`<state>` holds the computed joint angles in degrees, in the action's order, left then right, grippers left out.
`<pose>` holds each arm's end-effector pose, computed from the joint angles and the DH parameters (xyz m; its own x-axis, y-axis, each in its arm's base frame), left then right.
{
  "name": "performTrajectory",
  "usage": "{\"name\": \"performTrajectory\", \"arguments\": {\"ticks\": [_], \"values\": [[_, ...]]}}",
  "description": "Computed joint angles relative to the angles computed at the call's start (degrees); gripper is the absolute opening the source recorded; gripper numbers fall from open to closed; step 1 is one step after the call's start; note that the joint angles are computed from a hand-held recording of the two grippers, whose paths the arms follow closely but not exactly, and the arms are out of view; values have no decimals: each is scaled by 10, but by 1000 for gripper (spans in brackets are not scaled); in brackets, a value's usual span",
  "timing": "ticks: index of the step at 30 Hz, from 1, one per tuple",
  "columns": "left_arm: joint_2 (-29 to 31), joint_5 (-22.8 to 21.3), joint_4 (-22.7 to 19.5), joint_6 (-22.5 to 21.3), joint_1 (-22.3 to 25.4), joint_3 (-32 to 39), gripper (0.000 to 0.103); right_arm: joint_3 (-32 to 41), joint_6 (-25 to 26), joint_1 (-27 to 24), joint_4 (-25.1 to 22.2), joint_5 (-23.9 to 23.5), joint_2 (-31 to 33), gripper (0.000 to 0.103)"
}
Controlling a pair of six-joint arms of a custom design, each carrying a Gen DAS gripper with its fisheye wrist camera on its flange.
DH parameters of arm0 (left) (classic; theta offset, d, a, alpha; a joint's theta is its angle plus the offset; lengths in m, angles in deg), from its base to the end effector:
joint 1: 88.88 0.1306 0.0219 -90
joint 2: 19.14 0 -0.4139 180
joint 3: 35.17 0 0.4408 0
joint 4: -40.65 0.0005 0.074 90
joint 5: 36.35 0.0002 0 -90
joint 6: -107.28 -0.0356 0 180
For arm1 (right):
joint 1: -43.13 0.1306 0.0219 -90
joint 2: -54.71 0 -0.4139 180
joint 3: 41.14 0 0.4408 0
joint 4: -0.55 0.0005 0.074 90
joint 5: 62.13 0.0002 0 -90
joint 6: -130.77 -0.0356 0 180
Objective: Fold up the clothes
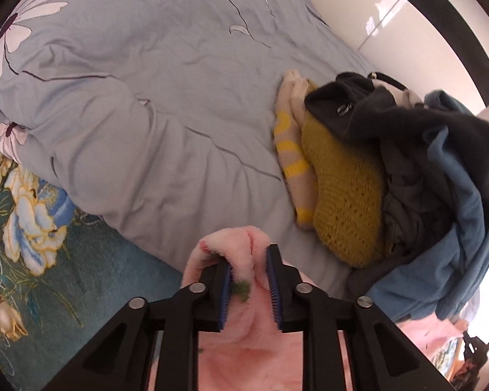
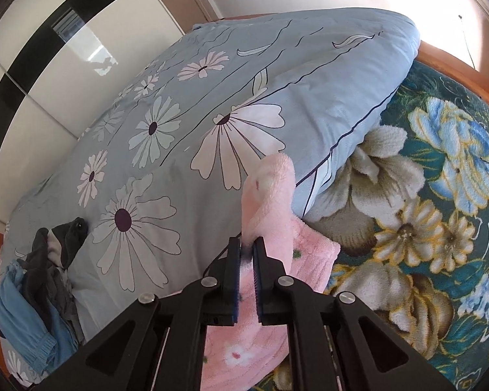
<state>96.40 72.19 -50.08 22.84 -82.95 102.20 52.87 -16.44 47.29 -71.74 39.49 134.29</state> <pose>0.6459 0.0552 0.5674 -0.9251 -0.1884 -0.3296 -0.0741 0.9410 -0.3301 0.4311 0.0237 0.5552 -0.4273 0.7945 -0.4315 0.7294 0.5849 0.3549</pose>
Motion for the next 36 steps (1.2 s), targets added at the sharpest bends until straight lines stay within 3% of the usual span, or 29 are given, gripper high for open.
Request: {"name": "performTrajectory", "arguments": {"ticks": [1, 3, 10, 14, 19, 22, 25, 29, 32, 33, 36], "values": [[-5, 6, -5, -6, 2, -8, 36, 3, 2, 3, -3, 0, -1, 28], [-20, 7, -12, -17, 9, -27, 40, 7, 12, 7, 2, -9, -6, 39], [-63, 46, -31, -21, 57, -61, 54, 29, 20, 45, -22, 9, -42, 42], [-126, 55, -7, -11, 87, -156, 58, -20, -15, 85, -48, 26, -111, 49], [-205, 38, 4, 8, 127, -308, 58, -109, -129, 149, -139, 31, -201, 49], [-234, 58, 0, 33, 149, -373, 58, -162, -223, 192, -159, 17, -251, 49], [-253, 90, 5, 55, 155, -409, 58, -203, -301, 227, -150, -2, -284, 51], [-267, 124, 14, 83, 141, -429, 57, -232, -361, 263, -105, -2, -300, 51], [-272, 121, 17, 95, 122, -436, 52, -233, -378, 270, -88, -5, -291, 51], [-274, 118, 20, 98, 116, -439, 43, -232, -384, 271, -82, -3, -290, 48], [-280, 121, 26, 115, 103, -447, 23, -228, -398, 269, -75, -5, -286, 15]]}}
